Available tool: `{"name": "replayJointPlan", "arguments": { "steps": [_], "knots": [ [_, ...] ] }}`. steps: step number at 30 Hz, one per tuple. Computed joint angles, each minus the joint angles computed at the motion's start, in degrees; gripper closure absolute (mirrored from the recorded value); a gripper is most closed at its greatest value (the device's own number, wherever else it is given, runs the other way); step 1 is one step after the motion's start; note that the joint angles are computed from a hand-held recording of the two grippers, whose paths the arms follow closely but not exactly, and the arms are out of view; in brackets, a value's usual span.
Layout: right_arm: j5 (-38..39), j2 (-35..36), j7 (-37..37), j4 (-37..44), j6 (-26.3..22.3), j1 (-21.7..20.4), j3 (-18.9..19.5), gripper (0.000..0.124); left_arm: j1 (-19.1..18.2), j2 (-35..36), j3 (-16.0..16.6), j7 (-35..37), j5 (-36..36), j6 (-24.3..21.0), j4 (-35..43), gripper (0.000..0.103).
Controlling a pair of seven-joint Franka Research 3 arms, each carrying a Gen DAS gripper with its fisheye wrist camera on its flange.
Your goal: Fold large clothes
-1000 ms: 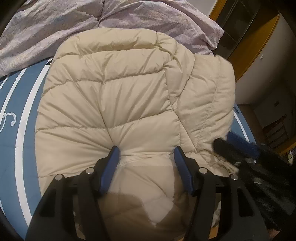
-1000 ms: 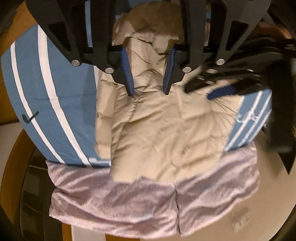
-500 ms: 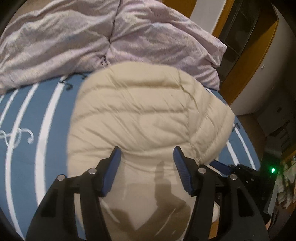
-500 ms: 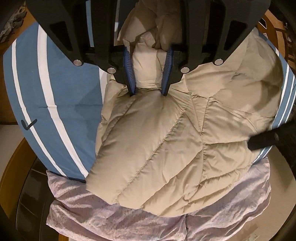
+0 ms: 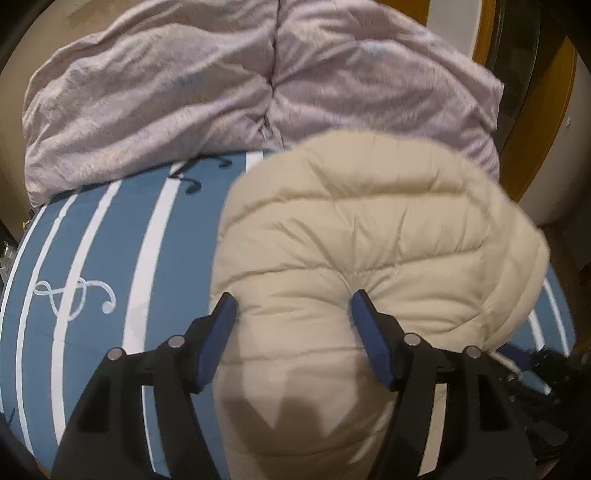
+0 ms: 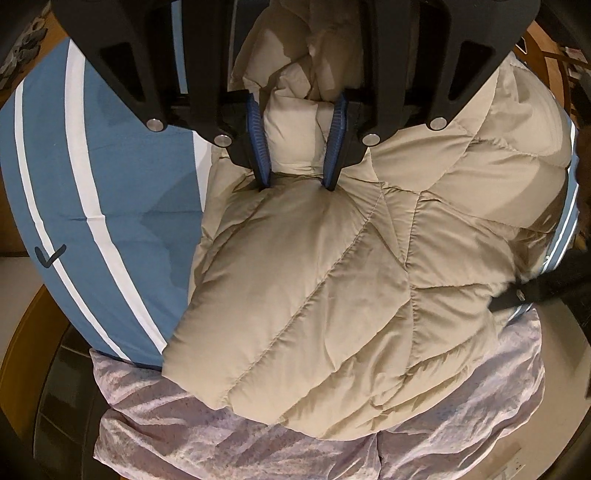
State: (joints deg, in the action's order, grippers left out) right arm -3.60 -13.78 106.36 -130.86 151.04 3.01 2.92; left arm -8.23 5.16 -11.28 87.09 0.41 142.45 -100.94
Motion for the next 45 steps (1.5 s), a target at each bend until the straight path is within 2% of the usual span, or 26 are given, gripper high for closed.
{"name": "replayJointPlan", "arguments": {
  "steps": [8,14,18,23,29,37,45],
  "knots": [
    [-1.1,-2.0,1.6,0.6,-1.9,-0.6,0.4,0.091,-0.1,1.7,-0.4,0.4,-0.8,-2.3,1.4,0.037],
    [1.9,-4.6,-2.4,0.9,5.2,0.6,0.1,0.091,-0.1,2.0,-0.6,1.2,-1.3,-2.1,1.5,0.037],
    [2.3,-1.3,-3.5,5.0,5.7,0.3,0.8,0.091,-0.1,2.1,-0.6,1.1,-1.2,-2.0,1.6,0.037],
    [-4.6,4.6,2.4,10.9,3.8,-1.2,2.1,0.091,0.0,2.2,-0.6,1.6,-1.6,-2.0,1.6,0.037],
    [-11.1,8.4,10.6,13.3,0.6,-0.5,0.2,0.091,0.2,2.1,-0.7,3.0,-2.7,-1.3,1.2,0.037],
    [-14.8,10.2,14.2,12.9,1.2,1.2,-1.5,0.090,0.7,1.9,-0.7,4.1,-5.5,-0.6,2.0,0.036],
    [-14.5,10.5,14.5,12.0,3.2,1.6,-2.3,0.090,-0.3,5.6,-0.3,0.8,0.1,2.3,7.7,0.036]
  ]
}}
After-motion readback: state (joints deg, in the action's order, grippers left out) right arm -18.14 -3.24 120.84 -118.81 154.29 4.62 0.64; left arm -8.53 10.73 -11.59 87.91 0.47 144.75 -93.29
